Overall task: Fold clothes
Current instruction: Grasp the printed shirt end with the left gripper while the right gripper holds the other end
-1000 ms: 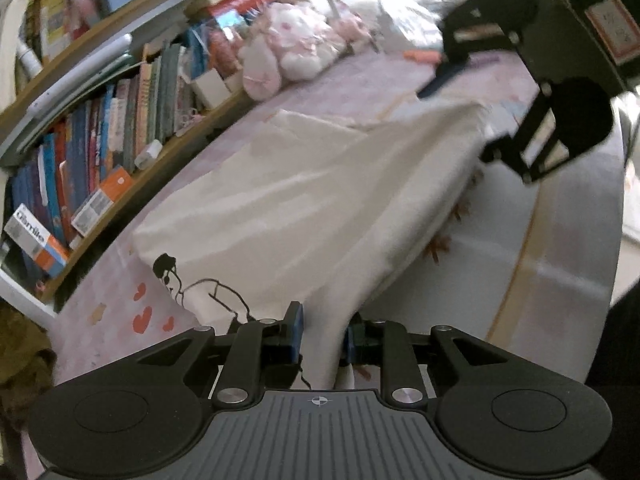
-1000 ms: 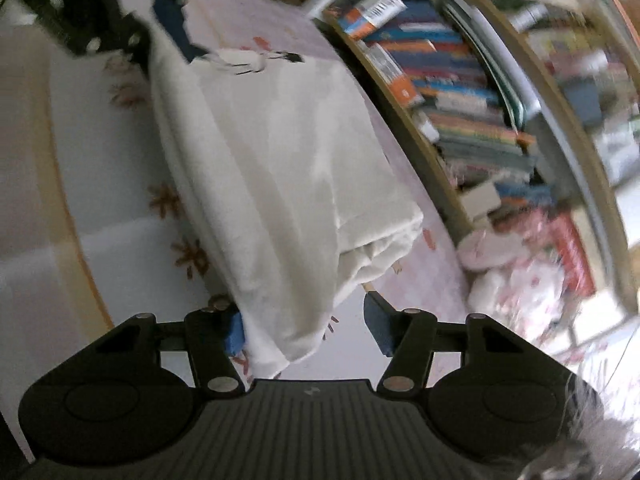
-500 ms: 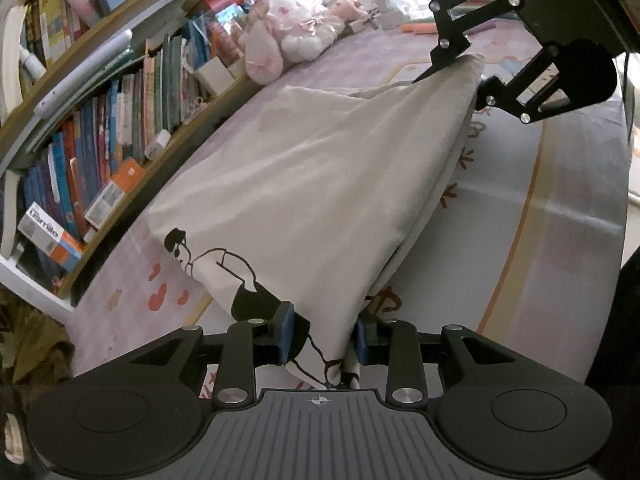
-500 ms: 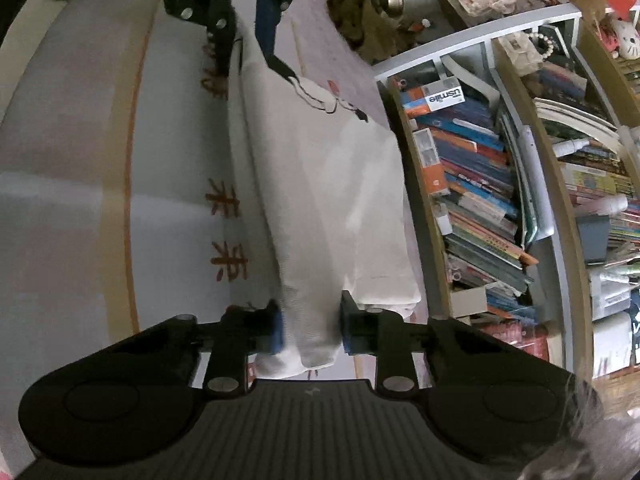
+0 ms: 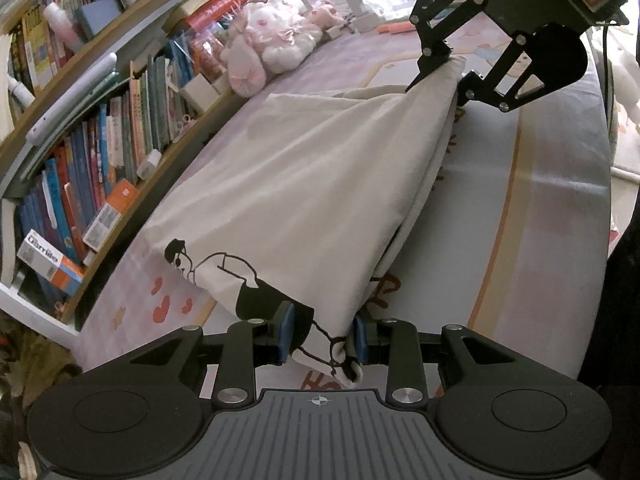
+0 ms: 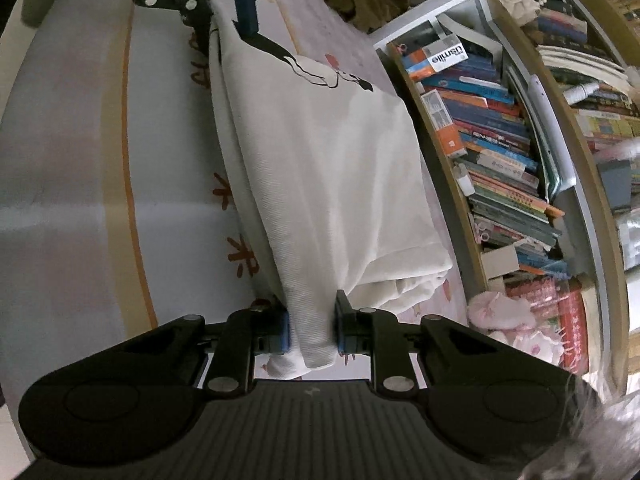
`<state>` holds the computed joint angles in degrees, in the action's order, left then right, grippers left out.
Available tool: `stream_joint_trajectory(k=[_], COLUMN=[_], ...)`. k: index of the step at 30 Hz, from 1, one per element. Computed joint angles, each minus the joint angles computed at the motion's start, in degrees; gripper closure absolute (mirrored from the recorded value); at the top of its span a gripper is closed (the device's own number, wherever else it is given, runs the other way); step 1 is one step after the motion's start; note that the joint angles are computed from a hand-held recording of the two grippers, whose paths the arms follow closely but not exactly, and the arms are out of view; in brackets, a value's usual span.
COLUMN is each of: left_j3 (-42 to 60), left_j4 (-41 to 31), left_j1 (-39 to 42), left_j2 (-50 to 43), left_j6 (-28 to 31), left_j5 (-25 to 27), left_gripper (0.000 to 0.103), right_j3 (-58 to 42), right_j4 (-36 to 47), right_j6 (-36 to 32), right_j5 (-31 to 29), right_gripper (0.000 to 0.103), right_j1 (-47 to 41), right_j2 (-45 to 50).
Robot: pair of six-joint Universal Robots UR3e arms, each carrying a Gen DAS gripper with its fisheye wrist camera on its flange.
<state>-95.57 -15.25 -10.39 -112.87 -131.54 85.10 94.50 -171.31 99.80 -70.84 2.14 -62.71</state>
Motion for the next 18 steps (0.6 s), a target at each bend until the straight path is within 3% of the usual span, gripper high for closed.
stream_joint_trajectory(k=[6, 9, 10, 12, 14, 18], left_j3=[-0.72, 1.36, 2.29, 3.99, 5.62, 10.45], left_j4=[0.87, -2.16, -3.68, -6.88, -10.38, -24.79], left_j1=[0.82, 1.16, 1.02, 1.17, 1.72, 4.47], left_j2=[0.06, -0.38, -0.51, -0.34, 0.24, 4.17], left_j6=[0.7, 1.04, 1.28, 1.14, 0.55, 2.33], left_j5=[-1.62, -2.2, -1.96, -2.23, -3.19, -8.02], left_gripper=[0.072, 0.085, 0.093, 0.097, 0.099, 0.099], right_j3=[-3.52, -7.0, -8.77, -12.68, -16.76, -25.77], right_j4=[4.79, 10.43, 13.52, 19.18, 24.7, 41.5], right_j6=[4.11, 5.28, 6.0, 8.3, 10.95, 12.39], right_j5=[-1.59, -2.53, -2.55, -3.03, -3.16, -1.69], right_gripper=[0.086, 0.087, 0.088, 0.089, 0.09, 0.09], right_j1=[0.87, 1.45, 1.61, 2.11, 2.35, 1.67], right_j2=[0.55, 0.56, 0.43, 0.43, 0.2, -1.57])
